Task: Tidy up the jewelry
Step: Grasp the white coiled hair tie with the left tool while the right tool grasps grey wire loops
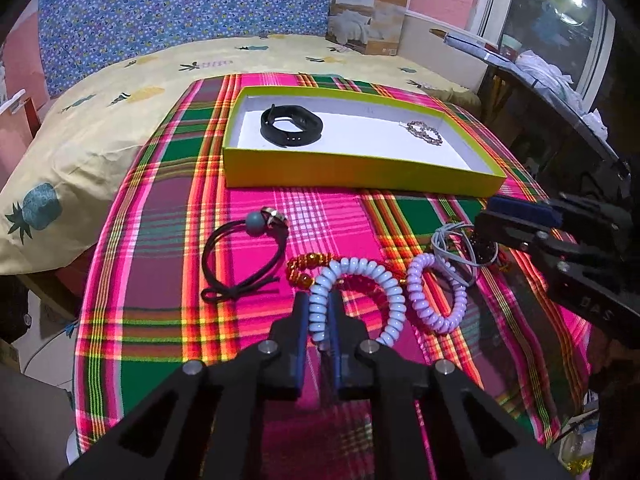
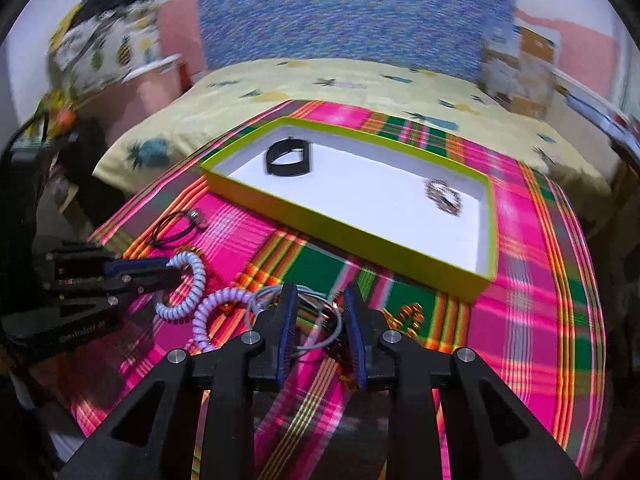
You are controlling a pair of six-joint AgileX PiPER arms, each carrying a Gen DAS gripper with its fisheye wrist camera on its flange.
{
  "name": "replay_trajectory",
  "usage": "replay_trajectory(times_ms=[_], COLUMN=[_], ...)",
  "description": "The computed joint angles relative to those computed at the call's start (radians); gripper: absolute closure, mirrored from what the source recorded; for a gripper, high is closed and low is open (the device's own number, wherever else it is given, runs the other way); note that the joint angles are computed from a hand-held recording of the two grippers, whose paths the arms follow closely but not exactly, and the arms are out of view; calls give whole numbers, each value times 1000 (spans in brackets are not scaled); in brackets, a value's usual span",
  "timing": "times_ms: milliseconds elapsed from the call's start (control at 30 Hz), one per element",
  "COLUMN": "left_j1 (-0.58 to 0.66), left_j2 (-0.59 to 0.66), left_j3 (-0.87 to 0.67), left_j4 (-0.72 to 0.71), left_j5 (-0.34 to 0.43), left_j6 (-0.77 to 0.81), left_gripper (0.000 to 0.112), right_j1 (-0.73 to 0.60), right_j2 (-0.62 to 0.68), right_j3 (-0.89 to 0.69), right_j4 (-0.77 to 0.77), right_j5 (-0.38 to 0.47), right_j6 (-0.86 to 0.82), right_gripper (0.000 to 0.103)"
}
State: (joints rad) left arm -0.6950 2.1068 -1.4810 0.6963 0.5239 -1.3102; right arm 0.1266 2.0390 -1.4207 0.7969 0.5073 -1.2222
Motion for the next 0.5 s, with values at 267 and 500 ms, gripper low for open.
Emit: replay_trajectory(times_ms=[267, 500], left_j1=[5, 11], left_j2=[-34, -42], left_j3=[57, 74], left_j4=[21, 26], left_j5=[-32, -48], left_j6=[-40, -51], left_gripper=[102, 102], right_j1=[49, 63], right_j2=[116, 158], right_j3=[-203, -290], right_j4=[-325, -410], right_j5=[121, 228], right_j6=[142, 126], right_gripper=[78, 78])
